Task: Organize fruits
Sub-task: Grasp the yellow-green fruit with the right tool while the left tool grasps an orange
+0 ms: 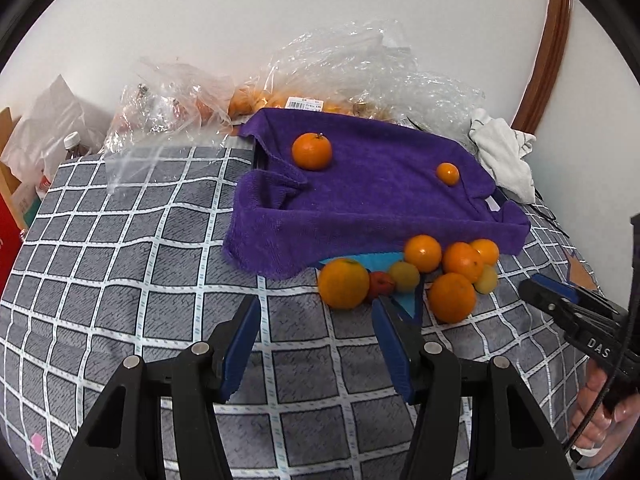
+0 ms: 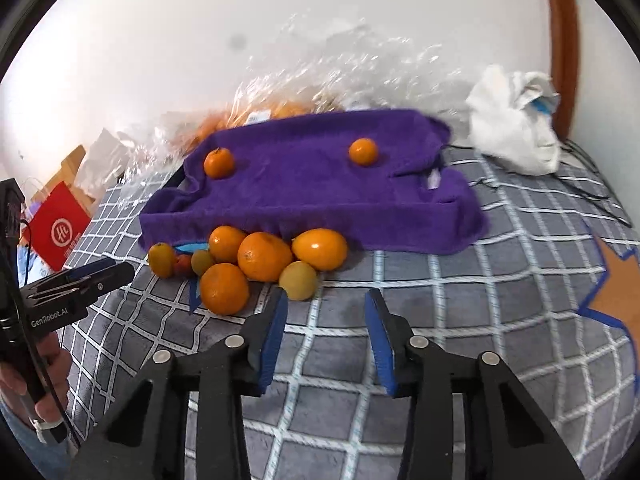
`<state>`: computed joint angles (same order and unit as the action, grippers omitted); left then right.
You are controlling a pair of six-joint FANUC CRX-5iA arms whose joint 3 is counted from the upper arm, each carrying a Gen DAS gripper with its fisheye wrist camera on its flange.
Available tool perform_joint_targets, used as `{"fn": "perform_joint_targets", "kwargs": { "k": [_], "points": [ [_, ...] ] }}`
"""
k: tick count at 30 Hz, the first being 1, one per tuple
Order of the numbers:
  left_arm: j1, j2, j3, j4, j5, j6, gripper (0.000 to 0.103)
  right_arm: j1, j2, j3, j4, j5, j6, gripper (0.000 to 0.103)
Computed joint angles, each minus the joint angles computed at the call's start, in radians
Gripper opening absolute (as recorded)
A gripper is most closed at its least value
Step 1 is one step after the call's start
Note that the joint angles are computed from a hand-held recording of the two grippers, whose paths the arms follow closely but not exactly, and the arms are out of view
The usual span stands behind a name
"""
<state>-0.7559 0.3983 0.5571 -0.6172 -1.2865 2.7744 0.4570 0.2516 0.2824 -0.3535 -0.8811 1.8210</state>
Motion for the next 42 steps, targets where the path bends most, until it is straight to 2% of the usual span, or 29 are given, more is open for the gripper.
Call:
{"fn": "perform_joint_targets", "kwargs": {
  "k": [5, 12, 13, 15, 21, 24, 29, 31, 35, 42],
  "points": [
    [0.022, -0.051, -0.109, 0.022, 0.144, 0.011, 0.054, 0.013, 0.038, 0.035, -0.013, -0.029, 0.014, 0.041],
    [0.034, -0.095, -0.203, 0.033, 0.256, 0.052, 0.054, 0.03, 0.071, 0.052, 0.021, -0.024, 0.001, 0.038],
    [0.034, -0.099, -0.208, 0.031, 0.258, 0.06, 0.054, 0.034, 0.074, 0.052, 0.03, -0.019, 0.0, 0.037],
    [0.034, -0.097, -0.204, 0.032, 0.248, 0.058, 0.054, 0.039, 0.082, 0.055, 0.039, -0.018, 0.003, 0.027],
    [0.064, -0.072, -0.163, 0.102, 0.244, -0.001, 0.052, 0.035, 0.043, 0.008, 0.034, 0.01, 0.035, 0.027],
    [0.072, -0.049, -0.131, 0.1, 0.234, 0.005, 0.05, 0.028, 0.01, -0.036, 0.051, 0.043, 0.043, 0.027],
    [0.08, -0.034, -0.126, 0.101, 0.261, 0.024, 0.044, 0.008, -0.031, -0.093, 0.066, 0.066, 0.094, 0.027],
    [0.078, -0.03, -0.127, 0.09, 0.266, 0.033, 0.035, -0.015, -0.031, -0.084, 0.022, 0.041, 0.127, 0.027],
    [0.089, -0.052, -0.169, 0.104, 0.332, 0.031, 0.033, -0.048, -0.02, -0.055, -0.05, -0.008, 0.165, 0.027],
    [0.071, -0.113, -0.242, 0.049, 0.349, 0.151, 0.033, -0.037, -0.01, -0.054, -0.018, -0.007, 0.124, 0.027]
  ]
}}
